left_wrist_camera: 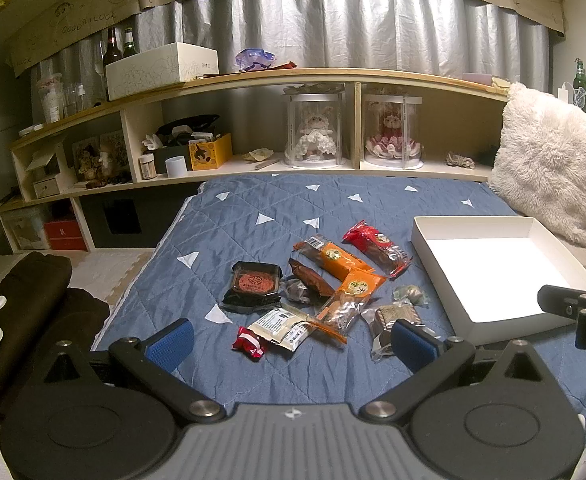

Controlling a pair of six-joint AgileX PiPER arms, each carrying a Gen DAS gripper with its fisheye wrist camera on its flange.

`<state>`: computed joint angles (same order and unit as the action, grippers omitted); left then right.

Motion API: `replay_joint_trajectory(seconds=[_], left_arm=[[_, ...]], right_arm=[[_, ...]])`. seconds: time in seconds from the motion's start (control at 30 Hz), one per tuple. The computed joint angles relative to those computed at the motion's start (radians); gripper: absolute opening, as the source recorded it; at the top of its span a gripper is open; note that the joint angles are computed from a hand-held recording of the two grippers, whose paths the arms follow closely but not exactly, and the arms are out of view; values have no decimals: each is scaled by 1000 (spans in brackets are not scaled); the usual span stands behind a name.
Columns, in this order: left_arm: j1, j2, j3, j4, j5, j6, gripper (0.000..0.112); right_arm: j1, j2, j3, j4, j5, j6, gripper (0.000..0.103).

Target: Organize snacks

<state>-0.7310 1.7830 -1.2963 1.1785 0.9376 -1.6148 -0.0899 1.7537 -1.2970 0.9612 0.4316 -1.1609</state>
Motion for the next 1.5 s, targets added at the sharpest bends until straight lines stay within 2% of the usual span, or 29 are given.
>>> replay_joint_trajectory(seconds=[0.27,0.4,0.5,0.73,0.83,1.1,1.3,1.5], left_arm=[[0,0,-1,-2,0,1,103],[-2,71,-124,-85,28,90,103],[10,94,-156,-123,31,128,103],[69,106,-182,-178,-22,191,103],[96,121,-224,-199,-25,232,103],[191,183,-368,-326,-56,402,103],[271,273,-525,-417,-38,544,103],[338,361,-665,-502,-24,683,103]], right_arm=[[0,0,0,0,-1,0,102],[1,0,-1,-5,-1,6,102],[-3,7,-11,-21,7,25,102],[1,35,-58,-105,26,92,102],[20,50,-83,-145,-5,126,102],[52,146,-218,-226,17,222,102],[80,270,-417,-377,116,442,102],[98,421,-664,-480,280,630,102]])
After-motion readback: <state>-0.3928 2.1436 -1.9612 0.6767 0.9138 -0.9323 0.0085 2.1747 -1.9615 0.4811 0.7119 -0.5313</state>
